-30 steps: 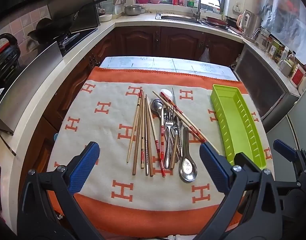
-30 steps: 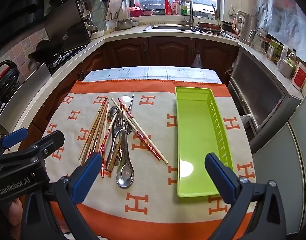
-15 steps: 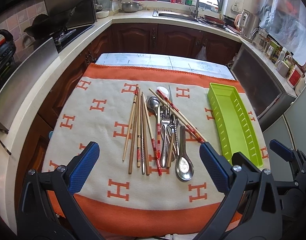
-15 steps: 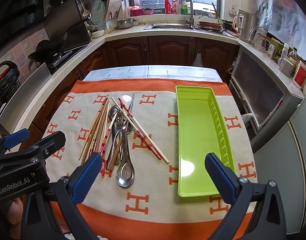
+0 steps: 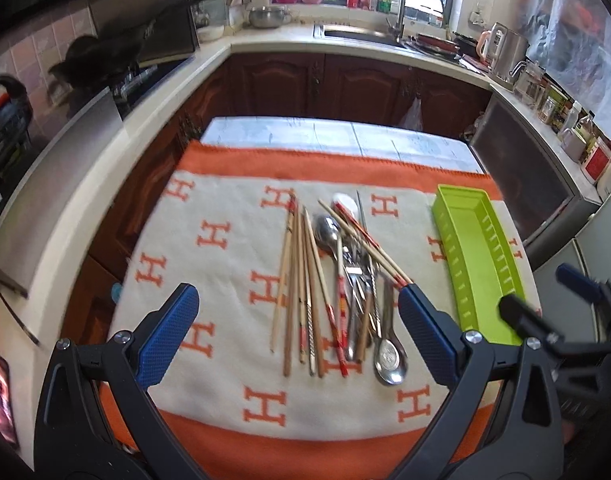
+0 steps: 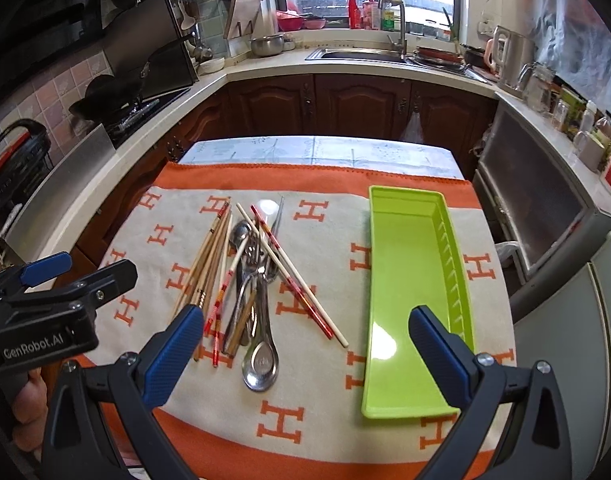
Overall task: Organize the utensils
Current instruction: 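Move both tools toward the chopstick and cutlery pile, then grasp a red-striped chopstick with the right tool while the left tool approaches the pile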
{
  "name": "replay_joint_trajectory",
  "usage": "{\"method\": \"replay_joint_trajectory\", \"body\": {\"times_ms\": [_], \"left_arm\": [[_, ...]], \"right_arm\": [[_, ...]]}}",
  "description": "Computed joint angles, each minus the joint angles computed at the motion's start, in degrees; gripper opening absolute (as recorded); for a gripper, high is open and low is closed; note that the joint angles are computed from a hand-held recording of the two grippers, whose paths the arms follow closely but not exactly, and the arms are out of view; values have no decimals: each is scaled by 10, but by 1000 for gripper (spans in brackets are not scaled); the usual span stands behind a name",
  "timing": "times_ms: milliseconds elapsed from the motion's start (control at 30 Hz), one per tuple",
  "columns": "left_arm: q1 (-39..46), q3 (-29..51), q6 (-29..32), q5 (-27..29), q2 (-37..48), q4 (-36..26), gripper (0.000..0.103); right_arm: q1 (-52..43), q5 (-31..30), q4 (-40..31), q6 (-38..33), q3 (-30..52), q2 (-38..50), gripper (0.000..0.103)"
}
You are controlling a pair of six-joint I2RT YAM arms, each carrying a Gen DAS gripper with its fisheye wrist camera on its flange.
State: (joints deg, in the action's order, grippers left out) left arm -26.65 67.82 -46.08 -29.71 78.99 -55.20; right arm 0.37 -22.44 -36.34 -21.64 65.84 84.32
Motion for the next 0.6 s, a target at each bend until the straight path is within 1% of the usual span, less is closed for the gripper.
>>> {"method": "replay_joint_trajectory", "body": {"times_ms": [33,67,133,200,233,267,300,333,400,433,500,533,567,600], "left_arm": [[7,16,11,8,6,-18,99],[16,25,28,15,6,-20,99],[33,52,45,32,18,-46,99],[55,40,66,45,5,-11,99],[66,41,76,50,6,-5,99],[83,47,90,63,10,-4,98],[95,36,102,75,4,20,96],[110,31,116,88,6,37,94],[137,27,131,117,18,60,79],[151,22,140,135,27,78,76],[175,22,147,171,54,97,61],[182,17,147,185,65,115,57],[187,15,145,196,79,130,49],[193,16,142,211,97,143,40]], "right_arm": [[3,3,0,2,8,2,102],[4,6,1,2,17,5,102],[6,8,-1,1,37,12,102],[9,2,-10,-1,64,23,102],[9,-1,-18,-4,80,32,102],[12,-1,-27,-7,99,45,100],[15,0,-37,-11,119,59,95],[19,1,-47,-17,139,76,94],[28,3,-70,-29,182,117,87],[30,3,-78,-35,196,131,85],[45,5,-108,-47,245,184,73],[50,8,-124,-51,269,212,69],[53,9,-134,-53,284,230,61],[61,9,-166,-59,325,272,53]]}}
